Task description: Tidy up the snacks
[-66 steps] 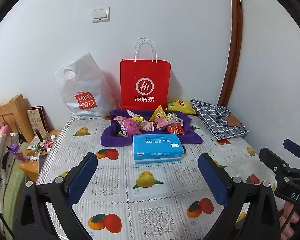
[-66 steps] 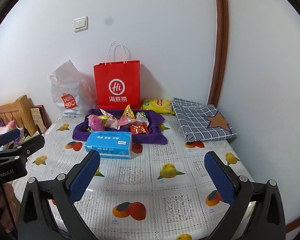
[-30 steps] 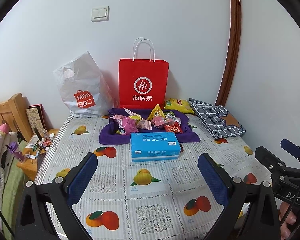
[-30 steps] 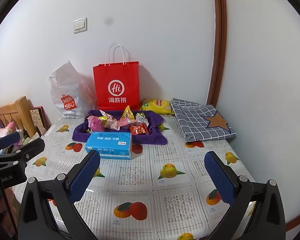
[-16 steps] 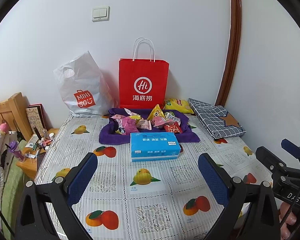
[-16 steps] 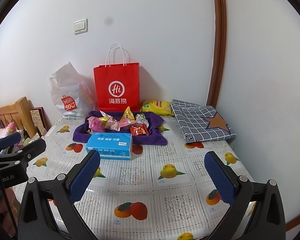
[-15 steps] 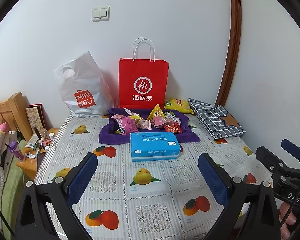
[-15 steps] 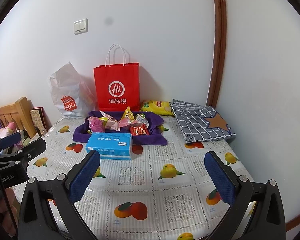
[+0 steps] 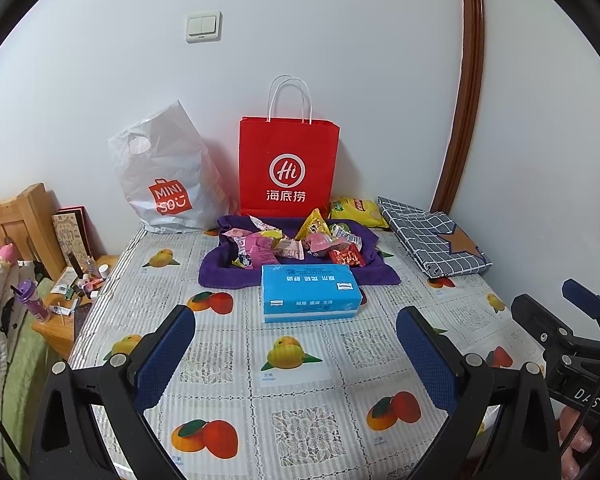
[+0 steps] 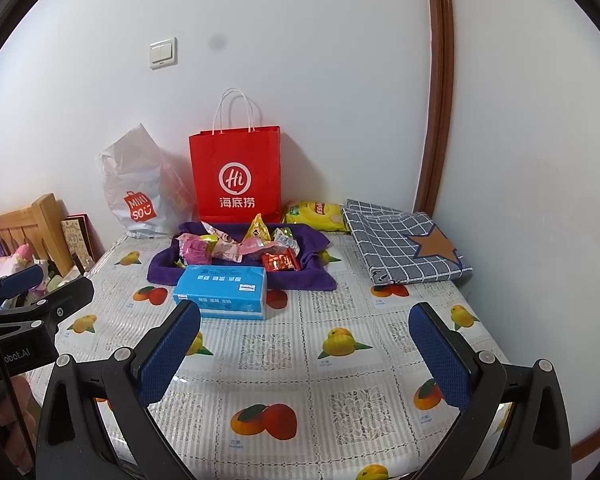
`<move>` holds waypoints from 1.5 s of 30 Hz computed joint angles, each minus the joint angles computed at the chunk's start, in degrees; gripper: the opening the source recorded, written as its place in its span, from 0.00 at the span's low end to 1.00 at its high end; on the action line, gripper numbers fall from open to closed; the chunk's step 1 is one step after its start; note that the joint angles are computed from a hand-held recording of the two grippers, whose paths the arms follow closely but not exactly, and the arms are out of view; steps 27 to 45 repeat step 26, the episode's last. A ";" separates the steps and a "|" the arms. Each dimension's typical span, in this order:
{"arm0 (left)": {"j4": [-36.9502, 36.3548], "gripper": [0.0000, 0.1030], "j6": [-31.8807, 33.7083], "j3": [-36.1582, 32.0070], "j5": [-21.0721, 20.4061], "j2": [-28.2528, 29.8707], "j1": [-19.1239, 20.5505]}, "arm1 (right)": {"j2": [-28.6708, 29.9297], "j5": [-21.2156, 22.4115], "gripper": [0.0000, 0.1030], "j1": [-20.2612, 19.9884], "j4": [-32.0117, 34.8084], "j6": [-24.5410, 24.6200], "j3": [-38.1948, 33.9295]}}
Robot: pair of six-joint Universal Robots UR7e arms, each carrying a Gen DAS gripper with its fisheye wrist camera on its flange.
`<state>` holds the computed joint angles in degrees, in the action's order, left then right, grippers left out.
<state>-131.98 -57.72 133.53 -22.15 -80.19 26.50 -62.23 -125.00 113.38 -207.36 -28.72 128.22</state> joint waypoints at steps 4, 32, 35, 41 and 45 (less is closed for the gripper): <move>0.80 0.99 -0.59 -0.08 -0.01 -0.16 -0.07 | -0.01 0.02 1.00 0.04 -0.17 -0.25 0.02; 3.00 0.99 -2.82 -0.18 0.55 -0.44 -0.33 | 0.50 0.65 1.00 0.19 -0.87 -0.71 0.42; 3.00 0.99 -2.82 -0.18 0.55 -0.44 -0.33 | 0.50 0.65 1.00 0.19 -0.87 -0.71 0.42; 3.00 0.99 -2.82 -0.18 0.55 -0.44 -0.33 | 0.50 0.65 1.00 0.19 -0.87 -0.71 0.42; 3.00 0.99 -2.82 -0.18 0.55 -0.44 -0.33 | 0.50 0.65 1.00 0.19 -0.87 -0.71 0.42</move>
